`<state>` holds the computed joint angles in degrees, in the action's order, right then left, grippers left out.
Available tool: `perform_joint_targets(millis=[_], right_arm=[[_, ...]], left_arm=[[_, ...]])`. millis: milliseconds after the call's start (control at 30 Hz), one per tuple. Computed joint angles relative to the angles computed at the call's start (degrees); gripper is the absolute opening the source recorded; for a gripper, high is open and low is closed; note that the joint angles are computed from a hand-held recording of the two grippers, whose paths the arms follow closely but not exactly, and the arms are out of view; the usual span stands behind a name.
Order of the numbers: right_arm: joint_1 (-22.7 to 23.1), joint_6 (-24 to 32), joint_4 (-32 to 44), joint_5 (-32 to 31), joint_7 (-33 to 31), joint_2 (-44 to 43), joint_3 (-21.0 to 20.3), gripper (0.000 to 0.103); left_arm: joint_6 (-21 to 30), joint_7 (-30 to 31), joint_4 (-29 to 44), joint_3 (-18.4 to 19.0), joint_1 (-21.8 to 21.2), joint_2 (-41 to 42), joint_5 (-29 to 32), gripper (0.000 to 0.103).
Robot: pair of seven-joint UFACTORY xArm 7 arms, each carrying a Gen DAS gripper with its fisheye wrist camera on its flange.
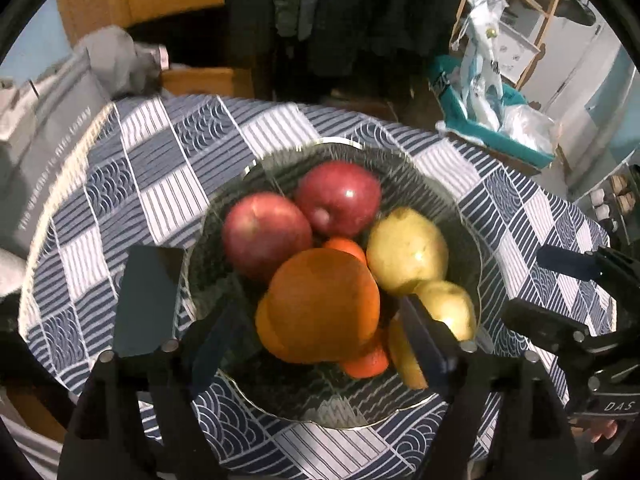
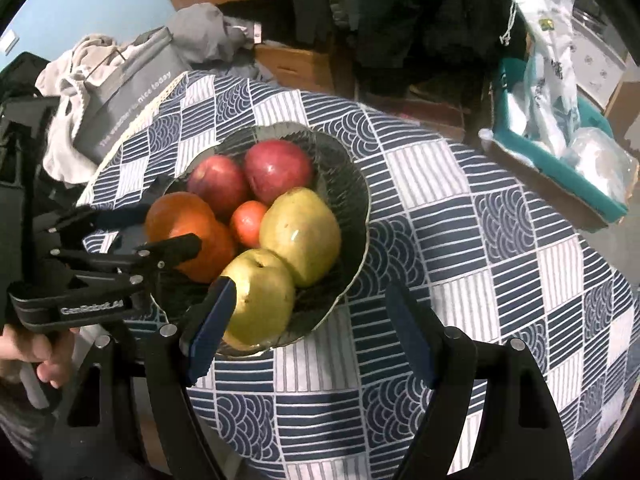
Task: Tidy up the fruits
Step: 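Lower the pear into the bowl with the right tool while the left tool lowers the orange in, then open both tools and withdraw them up from the bowl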
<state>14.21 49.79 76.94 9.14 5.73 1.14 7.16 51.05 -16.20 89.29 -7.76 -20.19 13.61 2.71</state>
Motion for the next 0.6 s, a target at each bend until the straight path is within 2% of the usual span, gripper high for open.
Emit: perform_joint_targets(millis=[367,600], right_arm=[[-0.14,-1.42,-1.57,-7.49,4.38,-4.19,0.02,0.078],[-1.18,-3.84,-2.84,-16.07,9.83,-8.0,0.59,0.078]], left_arm=[[-0.4,0.76,0.29,-0.55,-0.34,-2.05,-1.11,0.084],[-2.66,0.17,-0.7,-0.97,-0.69,-5.45,-0.57,0.084]])
